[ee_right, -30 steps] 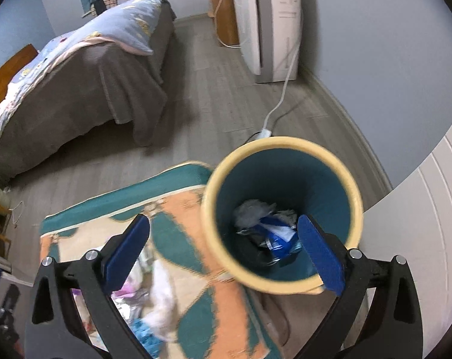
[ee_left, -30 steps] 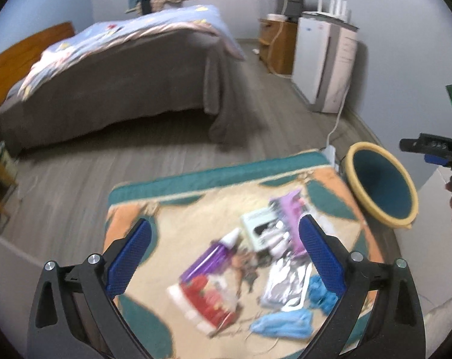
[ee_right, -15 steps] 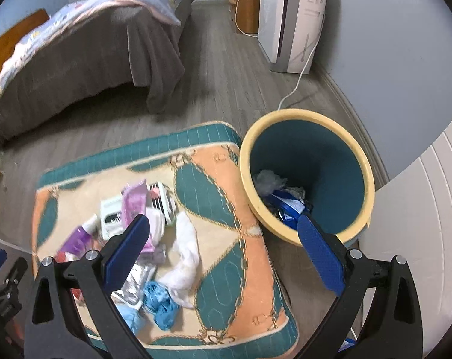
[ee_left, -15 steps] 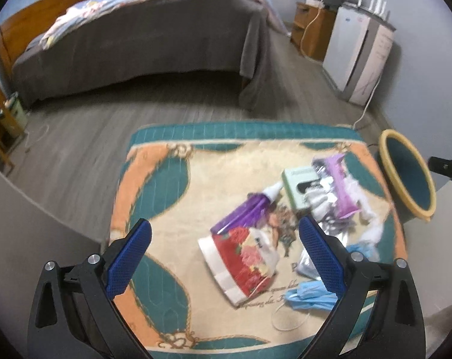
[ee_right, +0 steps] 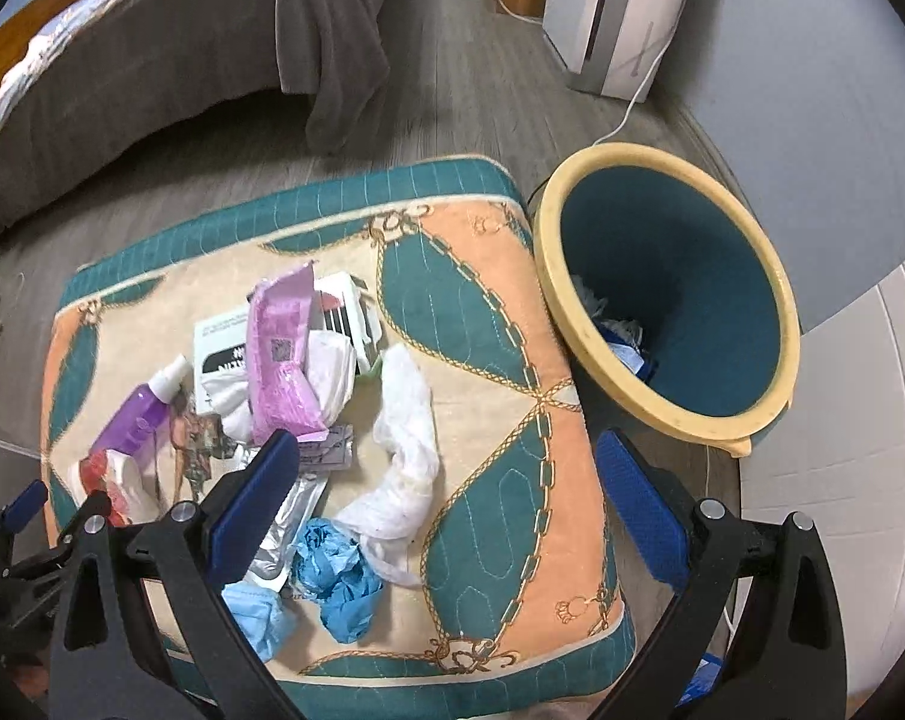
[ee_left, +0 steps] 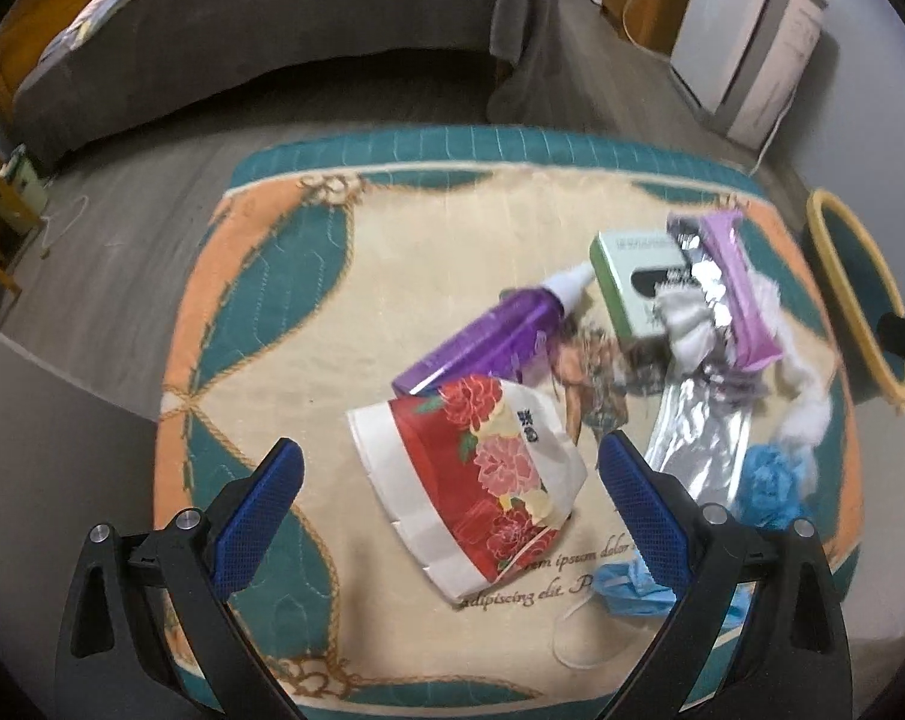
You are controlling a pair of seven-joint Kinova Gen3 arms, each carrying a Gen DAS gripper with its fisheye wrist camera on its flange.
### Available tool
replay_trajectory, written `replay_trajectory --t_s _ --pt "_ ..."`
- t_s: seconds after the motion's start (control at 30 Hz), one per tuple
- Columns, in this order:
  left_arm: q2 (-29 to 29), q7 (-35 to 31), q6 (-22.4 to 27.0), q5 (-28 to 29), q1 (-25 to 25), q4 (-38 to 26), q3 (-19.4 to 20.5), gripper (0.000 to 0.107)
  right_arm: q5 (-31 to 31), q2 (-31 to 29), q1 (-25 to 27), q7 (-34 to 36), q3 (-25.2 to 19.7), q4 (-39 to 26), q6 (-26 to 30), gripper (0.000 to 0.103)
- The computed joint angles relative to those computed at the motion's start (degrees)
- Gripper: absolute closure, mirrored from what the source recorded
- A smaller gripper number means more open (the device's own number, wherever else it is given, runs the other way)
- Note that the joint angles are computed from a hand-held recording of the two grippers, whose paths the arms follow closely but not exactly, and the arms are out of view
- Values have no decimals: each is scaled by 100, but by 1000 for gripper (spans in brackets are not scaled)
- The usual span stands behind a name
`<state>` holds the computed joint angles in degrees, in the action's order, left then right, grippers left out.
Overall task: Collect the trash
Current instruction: 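Grasp the red floral paper cup with the left tool while the right tool grasps the white tissue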
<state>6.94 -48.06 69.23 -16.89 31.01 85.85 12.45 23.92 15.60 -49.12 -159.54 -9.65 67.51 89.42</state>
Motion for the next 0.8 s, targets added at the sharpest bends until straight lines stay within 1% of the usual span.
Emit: replay_trajectory --t_s 0.3,0.47,0.63,0.73,0.8 --pt "231 46 -74 62 24 -7 -66 10 -212 24 187 43 32 175 -295 6" --pt "369 33 12 121 81 -62 -92 10 -503 53 352 -101 50 404 -495 6" --pt "392 -97 -12 281 6 -32 -152 10 -736 170 460 56 30 474 -633 6" --pt "368 -102 -37 352 -42 6 -176 10 -899 252 505 209 30 446 -625 16" --pt "363 -141 -50 374 -86 36 -191 10 -1035 285 547 265 42 447 -629 25"
